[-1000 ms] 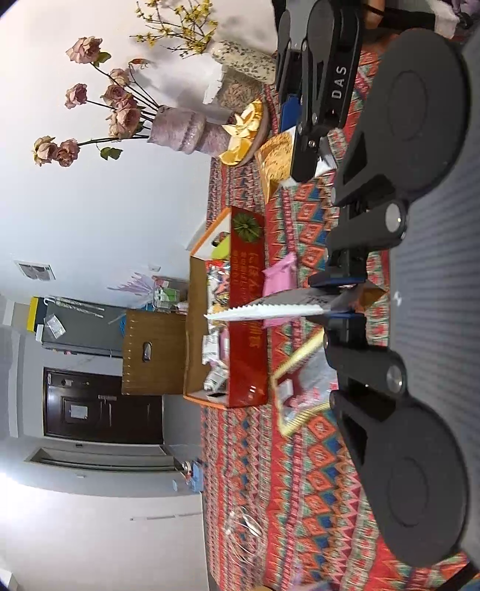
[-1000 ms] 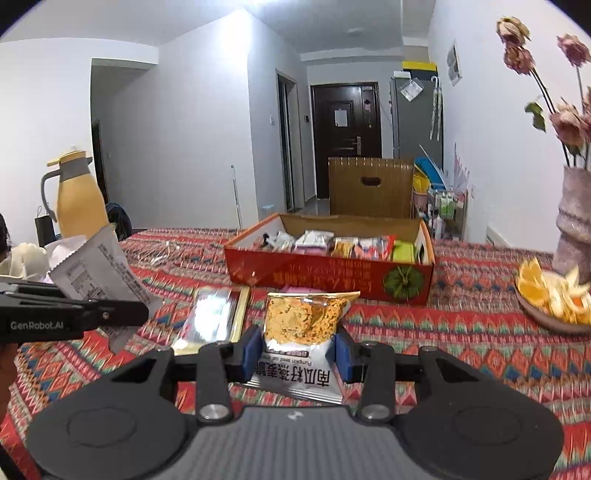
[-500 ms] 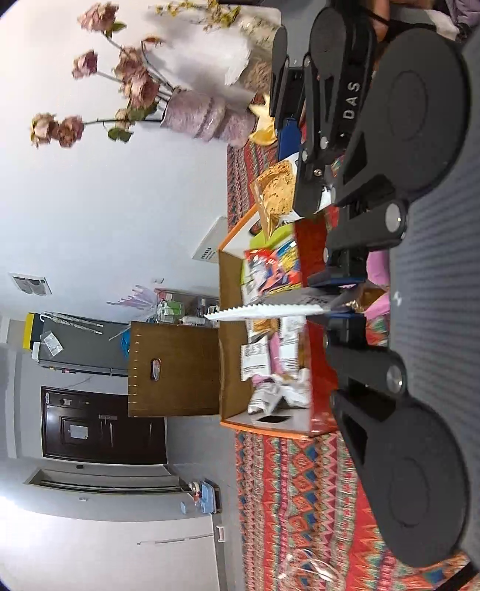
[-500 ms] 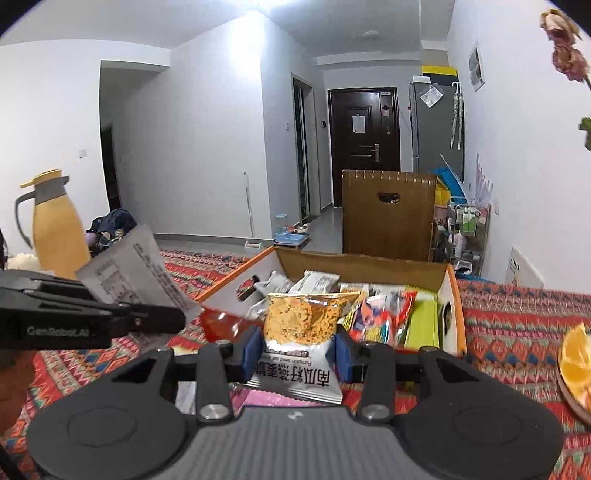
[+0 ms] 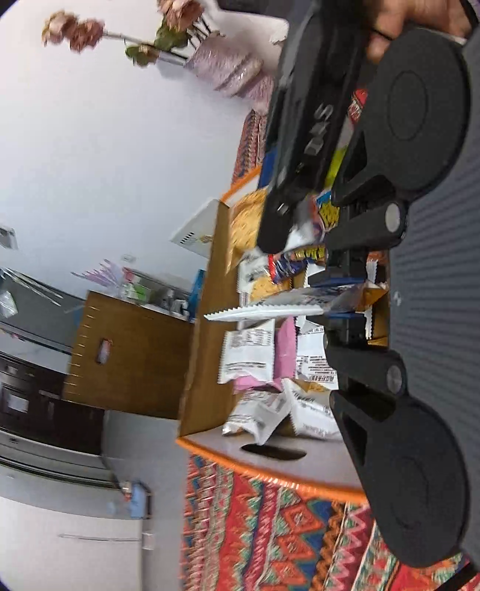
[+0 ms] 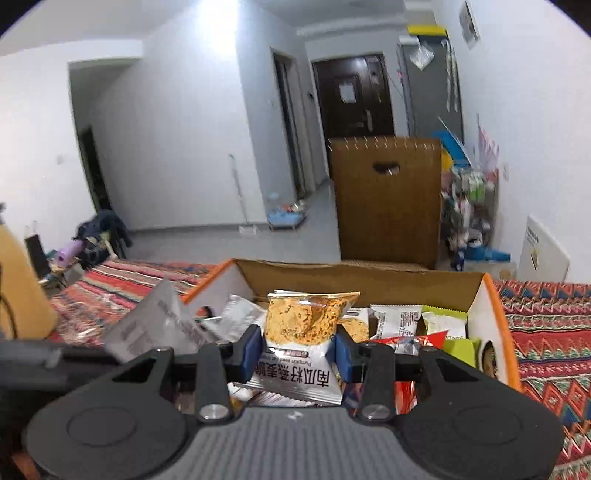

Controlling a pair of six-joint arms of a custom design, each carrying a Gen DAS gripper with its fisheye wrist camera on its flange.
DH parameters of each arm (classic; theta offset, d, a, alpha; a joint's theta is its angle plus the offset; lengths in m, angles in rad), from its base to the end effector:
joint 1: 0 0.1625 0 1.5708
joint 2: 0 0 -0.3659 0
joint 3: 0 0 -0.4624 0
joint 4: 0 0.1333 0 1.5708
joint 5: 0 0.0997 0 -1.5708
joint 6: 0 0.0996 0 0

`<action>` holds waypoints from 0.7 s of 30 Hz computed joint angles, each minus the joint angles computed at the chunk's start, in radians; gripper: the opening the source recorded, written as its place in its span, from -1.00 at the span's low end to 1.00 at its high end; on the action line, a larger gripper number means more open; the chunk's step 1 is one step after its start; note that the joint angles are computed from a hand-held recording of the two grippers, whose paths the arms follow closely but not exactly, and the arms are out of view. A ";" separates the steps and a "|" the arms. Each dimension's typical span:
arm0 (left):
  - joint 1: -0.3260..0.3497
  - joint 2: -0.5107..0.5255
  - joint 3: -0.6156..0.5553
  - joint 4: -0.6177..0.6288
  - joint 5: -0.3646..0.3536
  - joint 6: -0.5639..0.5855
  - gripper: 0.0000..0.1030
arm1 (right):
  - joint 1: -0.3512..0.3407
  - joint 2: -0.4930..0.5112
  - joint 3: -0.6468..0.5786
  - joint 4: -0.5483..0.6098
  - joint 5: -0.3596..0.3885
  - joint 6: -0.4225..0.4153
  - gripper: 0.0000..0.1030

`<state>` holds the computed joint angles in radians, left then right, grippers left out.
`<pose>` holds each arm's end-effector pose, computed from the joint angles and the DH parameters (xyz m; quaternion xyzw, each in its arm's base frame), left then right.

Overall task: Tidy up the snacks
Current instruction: 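Lower both packets into the box and open both tools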

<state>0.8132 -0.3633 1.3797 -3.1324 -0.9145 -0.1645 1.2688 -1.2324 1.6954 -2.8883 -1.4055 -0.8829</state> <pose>-0.3480 -0.6503 -0.1164 0.1834 0.8972 -0.3663 0.1646 -0.0578 -0.6887 0.3118 0.2925 -0.8592 0.3845 0.1683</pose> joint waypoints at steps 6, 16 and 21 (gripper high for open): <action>0.040 0.034 -0.054 0.064 -0.043 -0.001 -0.70 | 0.047 0.151 -0.147 0.028 -0.143 0.034 -0.21; 0.027 0.057 -0.069 0.043 0.004 0.057 0.31 | 0.049 0.186 -0.161 -0.003 -0.161 0.049 0.16; 0.008 0.023 -0.021 -0.001 0.034 0.070 0.51 | 0.048 0.145 -0.127 -0.034 -0.146 0.040 0.28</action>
